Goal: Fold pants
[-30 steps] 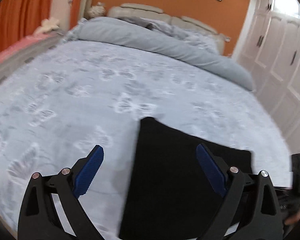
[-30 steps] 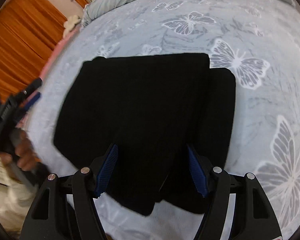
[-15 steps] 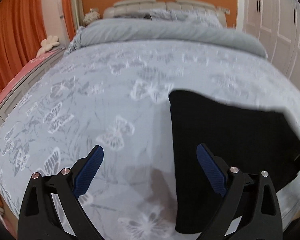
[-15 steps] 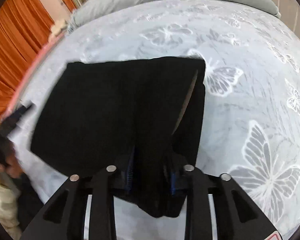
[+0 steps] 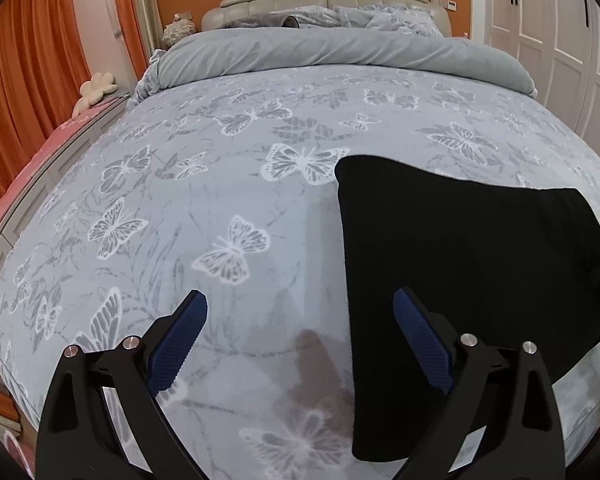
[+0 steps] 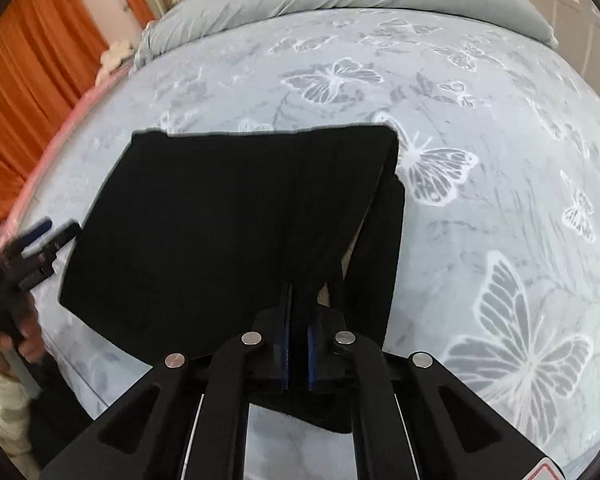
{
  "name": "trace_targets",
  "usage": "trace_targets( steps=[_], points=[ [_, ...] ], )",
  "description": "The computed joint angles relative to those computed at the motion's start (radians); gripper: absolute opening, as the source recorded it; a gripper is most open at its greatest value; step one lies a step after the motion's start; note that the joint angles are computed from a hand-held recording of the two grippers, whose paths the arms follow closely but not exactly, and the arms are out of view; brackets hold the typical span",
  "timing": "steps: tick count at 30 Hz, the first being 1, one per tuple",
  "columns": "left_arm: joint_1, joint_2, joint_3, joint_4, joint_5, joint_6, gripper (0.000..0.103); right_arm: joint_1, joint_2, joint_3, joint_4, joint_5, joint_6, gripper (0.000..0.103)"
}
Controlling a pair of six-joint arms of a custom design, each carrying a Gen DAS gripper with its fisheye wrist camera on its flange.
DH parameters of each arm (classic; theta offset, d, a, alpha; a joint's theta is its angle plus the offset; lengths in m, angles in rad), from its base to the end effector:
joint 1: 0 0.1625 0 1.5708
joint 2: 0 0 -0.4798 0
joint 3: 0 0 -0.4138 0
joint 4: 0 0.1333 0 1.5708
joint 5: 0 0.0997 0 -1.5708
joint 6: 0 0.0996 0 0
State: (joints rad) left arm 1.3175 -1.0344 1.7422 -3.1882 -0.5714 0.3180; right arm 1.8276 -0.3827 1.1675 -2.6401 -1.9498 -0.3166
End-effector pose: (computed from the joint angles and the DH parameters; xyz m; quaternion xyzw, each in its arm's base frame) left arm 0.0439 -0.6966 0.3515 0.0202 0.8159 -0.3714 0.4427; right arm 0.3116 -0.8068 -0.0116 0.2493 -0.9400 0.1336 0.1905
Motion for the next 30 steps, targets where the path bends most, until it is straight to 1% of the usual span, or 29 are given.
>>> trace_targets(
  steps=[1, 2, 3, 4, 5, 6, 8, 9, 10, 11, 12, 13, 14, 15, 16, 17, 19, 20, 21, 23, 24, 25, 26, 27, 28, 30],
  points=[
    [-0.001, -0.001, 0.001, 0.001, 0.002, 0.0, 0.092, 0.001, -0.013, 0.012, -0.006, 0.02, 0.007, 0.01],
    [-0.001, -0.003, 0.002, 0.007, 0.0, -0.004, 0.092, 0.004, -0.033, 0.041, -0.044, 0.032, -0.005, 0.013],
    [0.0, -0.006, 0.003, 0.017, -0.003, -0.012, 0.092, 0.008, -0.048, 0.066, -0.076, 0.022, -0.019, 0.018],
    [0.0, -0.01, 0.006, 0.029, -0.006, -0.023, 0.092, 0.01, -0.058, 0.078, -0.081, 0.018, -0.022, 0.023],
    [0.0, -0.012, 0.008, 0.033, -0.009, -0.026, 0.092, 0.007, -0.068, 0.09, -0.072, 0.028, -0.017, 0.026],
    [0.001, -0.012, 0.009, 0.034, -0.009, -0.026, 0.092, 0.002, -0.08, 0.098, -0.039, 0.054, 0.004, 0.028],
    [0.001, -0.011, 0.009, 0.036, -0.007, -0.026, 0.092, -0.002, -0.067, 0.076, 0.031, 0.085, 0.037, 0.031],
    [0.002, -0.011, 0.008, 0.039, -0.005, -0.029, 0.092, -0.002, -0.064, 0.068, 0.06, 0.088, 0.042, 0.039],
    [0.003, -0.012, 0.007, 0.045, -0.007, -0.035, 0.092, -0.002, -0.063, 0.069, 0.072, 0.088, 0.033, 0.044],
    [0.003, -0.012, 0.007, 0.049, -0.008, -0.04, 0.092, 0.0, -0.063, 0.074, 0.065, 0.086, 0.023, 0.044],
    [0.004, -0.012, 0.006, 0.052, -0.009, -0.044, 0.092, 0.003, -0.061, 0.079, 0.054, 0.077, 0.015, 0.044],
    [0.003, -0.012, 0.006, 0.053, -0.008, -0.047, 0.092, 0.004, -0.06, 0.082, 0.048, 0.07, 0.014, 0.04],
    [0.004, -0.011, 0.005, 0.053, -0.008, -0.045, 0.092, 0.004, -0.056, 0.078, 0.046, 0.058, 0.018, 0.033],
    [0.003, -0.009, 0.003, 0.051, -0.003, -0.044, 0.092, 0.007, -0.053, 0.079, 0.028, 0.041, 0.016, 0.007],
    [0.003, -0.009, 0.003, 0.052, 0.0, -0.043, 0.092, 0.013, -0.05, 0.077, 0.01, 0.016, 0.011, 0.005],
    [0.003, -0.009, 0.001, 0.055, -0.001, -0.044, 0.092, 0.016, -0.06, 0.092, -0.025, 0.027, 0.0, 0.005],
    [0.004, -0.01, 0.001, 0.059, -0.003, -0.05, 0.092, 0.026, -0.09, 0.133, -0.1, 0.056, -0.049, 0.005],
    [0.004, -0.01, 0.0, 0.062, -0.004, -0.051, 0.092, 0.028, -0.102, 0.146, -0.114, 0.063, -0.064, 0.005],
    [0.005, -0.011, -0.001, 0.066, -0.005, -0.053, 0.092, 0.026, -0.1, 0.14, -0.095, 0.037, -0.068, 0.006],
    [0.008, -0.025, 0.003, 0.097, -0.034, -0.078, 0.092, 0.019, -0.071, 0.104, -0.059, -0.066, -0.034, 0.023],
    [0.012, -0.036, 0.005, 0.125, -0.057, -0.106, 0.092, 0.004, -0.062, 0.085, -0.024, -0.09, 0.023, 0.038],
    [0.019, -0.053, 0.007, 0.171, -0.096, -0.15, 0.093, -0.002, -0.07, 0.087, -0.01, -0.071, 0.057, 0.038],
    [0.033, -0.08, 0.002, 0.257, -0.169, -0.223, 0.097, -0.012, -0.085, 0.099, -0.009, -0.017, 0.072, 0.041],
    [0.046, -0.095, -0.003, 0.314, -0.226, -0.272, 0.098, -0.019, -0.098, 0.112, -0.022, 0.025, 0.081, 0.052],
    [0.064, -0.108, -0.017, 0.387, -0.297, -0.328, 0.098, -0.022, -0.107, 0.126, -0.043, 0.049, 0.087, 0.068],
    [0.09, -0.114, -0.042, 0.482, -0.388, -0.394, 0.098, -0.026, -0.104, 0.126, -0.049, 0.063, 0.106, 0.08]
  ],
)
